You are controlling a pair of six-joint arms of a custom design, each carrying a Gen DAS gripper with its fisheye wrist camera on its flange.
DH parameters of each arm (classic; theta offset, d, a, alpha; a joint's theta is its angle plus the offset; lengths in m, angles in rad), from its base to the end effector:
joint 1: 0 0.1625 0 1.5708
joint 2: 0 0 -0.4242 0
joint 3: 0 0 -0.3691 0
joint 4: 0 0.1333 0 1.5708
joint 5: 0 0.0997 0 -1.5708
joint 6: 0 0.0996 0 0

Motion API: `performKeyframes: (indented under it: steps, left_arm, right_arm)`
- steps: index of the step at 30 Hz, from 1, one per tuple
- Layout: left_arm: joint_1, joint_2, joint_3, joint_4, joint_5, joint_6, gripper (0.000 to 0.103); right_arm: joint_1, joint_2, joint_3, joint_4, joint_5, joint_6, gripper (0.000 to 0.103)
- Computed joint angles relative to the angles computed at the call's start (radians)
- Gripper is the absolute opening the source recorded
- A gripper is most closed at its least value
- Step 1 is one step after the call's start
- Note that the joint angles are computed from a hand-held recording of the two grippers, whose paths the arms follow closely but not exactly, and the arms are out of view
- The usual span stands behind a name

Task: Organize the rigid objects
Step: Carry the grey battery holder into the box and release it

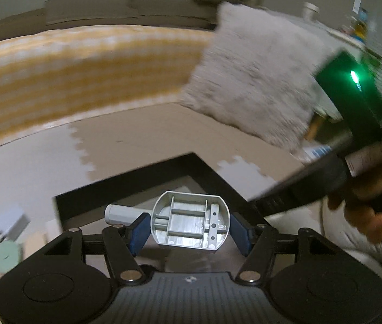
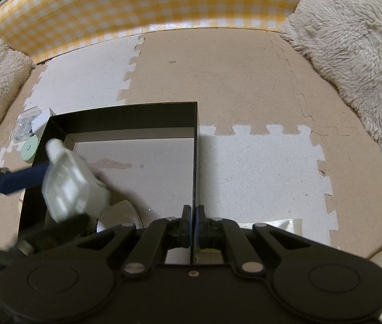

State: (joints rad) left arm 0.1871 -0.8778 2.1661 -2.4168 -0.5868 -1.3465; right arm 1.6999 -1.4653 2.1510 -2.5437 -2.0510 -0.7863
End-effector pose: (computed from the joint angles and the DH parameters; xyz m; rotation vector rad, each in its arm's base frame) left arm -0.3925 -0.2944 0.0419 0.3201 2.2962 -1.1019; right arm 0.1446 -0.4360 0.2941 1.0638 -2.3674 0.1500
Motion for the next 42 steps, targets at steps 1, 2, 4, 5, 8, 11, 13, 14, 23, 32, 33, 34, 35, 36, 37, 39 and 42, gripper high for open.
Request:
performKeyframes:
  steps: [1,2,4,5,8,11,13,14,23,32,33,34,35,36,37,39,42]
  left_arm:
    - [0.005,0.008,0.008,-0.05,-0.007,0.052,0.064]
    - [0.012,0.018,0.012,-0.095,-0.011,0.099,0.064]
    - [0.028,0.039,0.021,-0.19,-0.02,0.202,0.064]
    - [0.035,0.055,0.021,-0.241,-0.027,0.25,0.064]
    - [0.057,0.091,0.031,-0.399,-0.05,0.403,0.064]
    - [0.078,0.111,0.017,-0.408,-0.07,0.494,0.064]
    - [0.092,0.12,0.024,-0.458,-0.103,0.536,0.064]
    - [0.098,0.123,0.024,-0.465,-0.118,0.553,0.064]
    - [0.113,0.111,0.039,-0.466,-0.143,0.499,0.084]
    - [0.112,0.063,0.053,-0.43,-0.179,0.426,0.088]
    - [0.113,0.058,0.054,-0.424,-0.183,0.421,0.082]
    - [0.116,0.051,0.051,-0.409,-0.191,0.416,0.076]
    - [0.119,0.039,0.047,-0.383,-0.202,0.403,0.064]
    - [0.123,0.027,0.038,-0.342,-0.212,0.384,0.059]
    - [0.124,0.017,0.024,-0.283,-0.214,0.364,0.059]
    - [0.122,0.01,-0.009,-0.156,-0.201,0.338,0.058]
    - [0.127,0.026,-0.048,-0.031,-0.171,0.269,0.06]
  right_arm:
    - [0.0,0.0,0.0,-0.001,-0.001,0.0,0.003]
    - [0.001,0.0,0.001,-0.001,-0.002,0.0,0.003]
    - [0.002,0.0,0.001,0.0,-0.003,0.001,0.003]
    - [0.001,-0.001,0.001,0.0,-0.002,0.001,0.003]
    - [0.002,0.0,0.0,0.002,-0.003,0.003,0.003]
    - [0.001,0.0,-0.002,0.006,-0.003,0.011,0.003]
    - [0.002,0.0,-0.004,0.009,-0.003,0.013,0.003]
    - [0.003,0.002,-0.004,0.007,-0.006,0.012,0.003]
    - [0.004,0.003,-0.006,0.011,-0.011,0.011,0.003]
    - [0.002,0.003,-0.01,0.017,-0.008,0.014,0.003]
    - [0.002,0.003,-0.009,0.017,-0.007,0.013,0.003]
    - [0.002,0.003,-0.009,0.017,-0.007,0.013,0.003]
    - [0.002,0.003,-0.01,0.018,-0.007,0.014,0.003]
    - [0.002,0.003,-0.01,0.018,-0.007,0.014,0.003]
    - [0.002,0.003,-0.01,0.018,-0.007,0.014,0.003]
    - [0.003,0.003,-0.009,0.018,-0.008,0.015,0.003]
    - [0.003,0.003,-0.01,0.018,-0.009,0.014,0.003]
